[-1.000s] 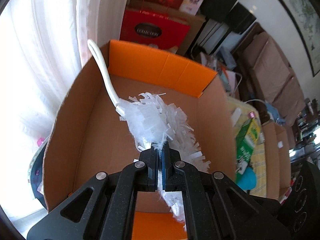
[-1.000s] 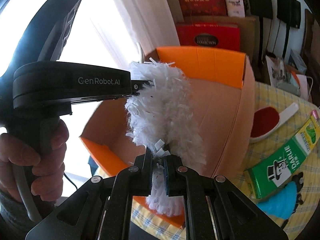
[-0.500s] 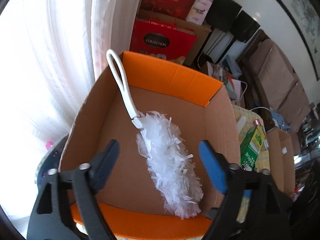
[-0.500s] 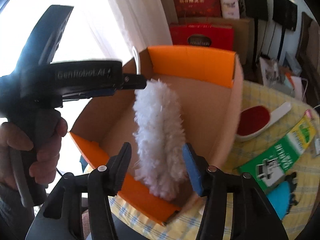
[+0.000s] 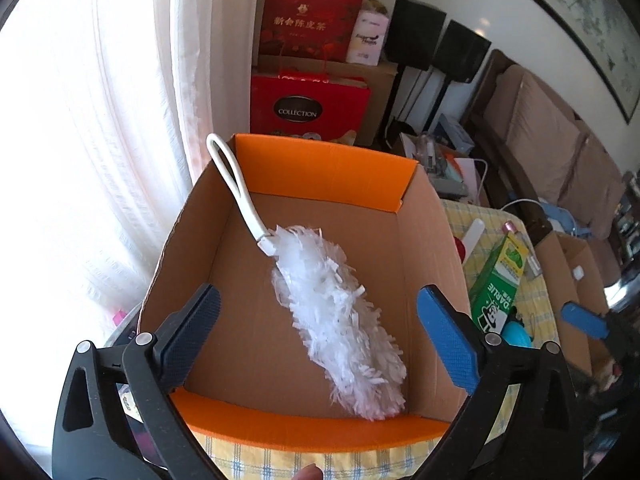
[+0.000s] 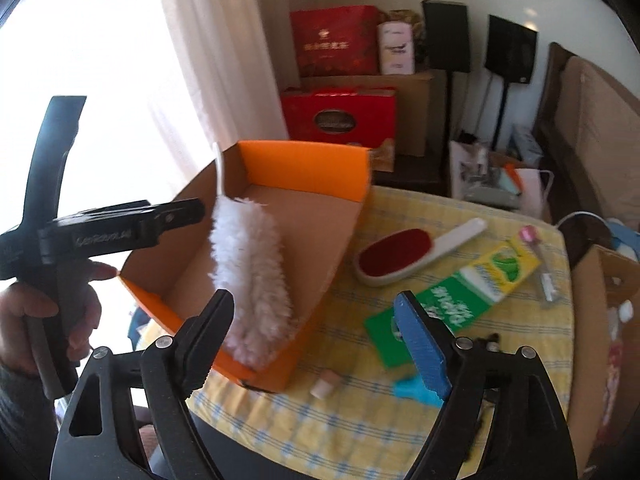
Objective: Organize objects
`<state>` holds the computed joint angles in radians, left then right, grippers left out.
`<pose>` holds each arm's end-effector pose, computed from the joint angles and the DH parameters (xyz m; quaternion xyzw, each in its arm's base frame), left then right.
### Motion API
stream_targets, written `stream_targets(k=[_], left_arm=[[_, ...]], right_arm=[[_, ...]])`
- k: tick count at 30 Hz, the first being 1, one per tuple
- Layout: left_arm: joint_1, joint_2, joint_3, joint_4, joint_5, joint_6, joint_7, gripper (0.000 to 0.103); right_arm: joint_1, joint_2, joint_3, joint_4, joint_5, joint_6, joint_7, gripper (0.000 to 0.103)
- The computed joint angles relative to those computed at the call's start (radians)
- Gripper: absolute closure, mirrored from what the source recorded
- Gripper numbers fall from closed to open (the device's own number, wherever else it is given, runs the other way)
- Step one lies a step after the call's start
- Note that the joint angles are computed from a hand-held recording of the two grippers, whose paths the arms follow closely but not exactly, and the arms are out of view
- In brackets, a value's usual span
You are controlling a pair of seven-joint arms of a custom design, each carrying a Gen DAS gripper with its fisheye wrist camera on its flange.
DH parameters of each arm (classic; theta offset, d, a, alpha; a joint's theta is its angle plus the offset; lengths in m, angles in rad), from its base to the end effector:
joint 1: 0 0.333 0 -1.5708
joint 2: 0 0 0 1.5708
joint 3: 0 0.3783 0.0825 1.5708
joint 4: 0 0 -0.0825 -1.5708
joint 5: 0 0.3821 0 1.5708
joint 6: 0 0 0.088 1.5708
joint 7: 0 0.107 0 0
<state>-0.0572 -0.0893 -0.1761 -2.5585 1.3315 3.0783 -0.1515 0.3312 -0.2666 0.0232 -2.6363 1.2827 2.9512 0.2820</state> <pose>0.4060 -0.1780 0.3918 -0.7246 0.6082 -0.2700 0.1793 0.4007 0.0809 0.4296 -0.7870 0.5018 -0.1339 0.3330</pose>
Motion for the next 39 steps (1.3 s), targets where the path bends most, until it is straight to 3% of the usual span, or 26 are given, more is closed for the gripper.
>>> stream_targets(k=[6, 13, 16, 18, 22, 24, 26, 29, 30, 33, 35, 39], left_arm=[[0.012, -0.021, 0.003, -0.040, 0.067, 0.012, -0.030, 0.004], [0.043, -0.017, 0.052, -0.042, 0.316, 0.090, -0.270, 0.004], [0.035, -0.001, 0.075, -0.030, 0.352, 0.104, -0.310, 0.004], [0.033, 0.019, 0.078, -0.025, 0.314, 0.109, -0.273, 0.004], [0.025, 0.070, 0.058, -0.029, 0.043, 0.113, 0.004, 0.004], [0.016, 0.101, 0.030, -0.040, -0.216, 0.117, 0.263, 0.006], [0.015, 0.126, -0.023, -0.042, -0.495, 0.087, 0.527, 0.014], [0.064, 0.178, -0.134, -0.014, -0.797, 0.045, 0.805, 0.031], [0.073, 0.195, -0.155, 0.002, -0.850, 0.024, 0.853, 0.035], [0.048, 0.237, -0.146, 0.048, -0.910, -0.036, 0.906, 0.057], [0.064, 0.262, -0.174, 0.069, -0.998, -0.060, 0.980, 0.077], [0.083, 0.279, -0.199, 0.067, -1.104, -0.030, 1.071, 0.093]], right_arm=[[-0.019, -0.037, -0.016, -0.045, -0.015, 0.023, 0.007, 0.018], [-0.024, -0.071, -0.038, -0.084, 0.007, 0.026, -0.020, 0.018], [-0.024, -0.075, -0.039, -0.092, 0.018, 0.028, -0.032, 0.018], [-0.026, -0.076, -0.040, -0.095, 0.020, 0.020, -0.034, 0.018], [-0.031, -0.074, -0.041, -0.095, 0.022, 0.003, -0.040, 0.018], [-0.037, -0.073, -0.040, -0.094, 0.019, -0.006, -0.038, 0.018], [-0.043, -0.073, -0.040, -0.093, 0.014, -0.014, -0.032, 0.018], [-0.053, -0.071, -0.041, -0.091, 0.008, -0.023, -0.024, 0.018], [-0.056, -0.069, -0.041, -0.090, 0.006, -0.023, -0.020, 0.018], [-0.065, -0.064, -0.046, -0.091, 0.002, -0.028, -0.013, 0.018], [-0.071, -0.062, -0.049, -0.090, 0.000, -0.034, -0.010, 0.018], [-0.081, -0.057, -0.052, -0.090, -0.003, -0.039, -0.008, 0.018]])
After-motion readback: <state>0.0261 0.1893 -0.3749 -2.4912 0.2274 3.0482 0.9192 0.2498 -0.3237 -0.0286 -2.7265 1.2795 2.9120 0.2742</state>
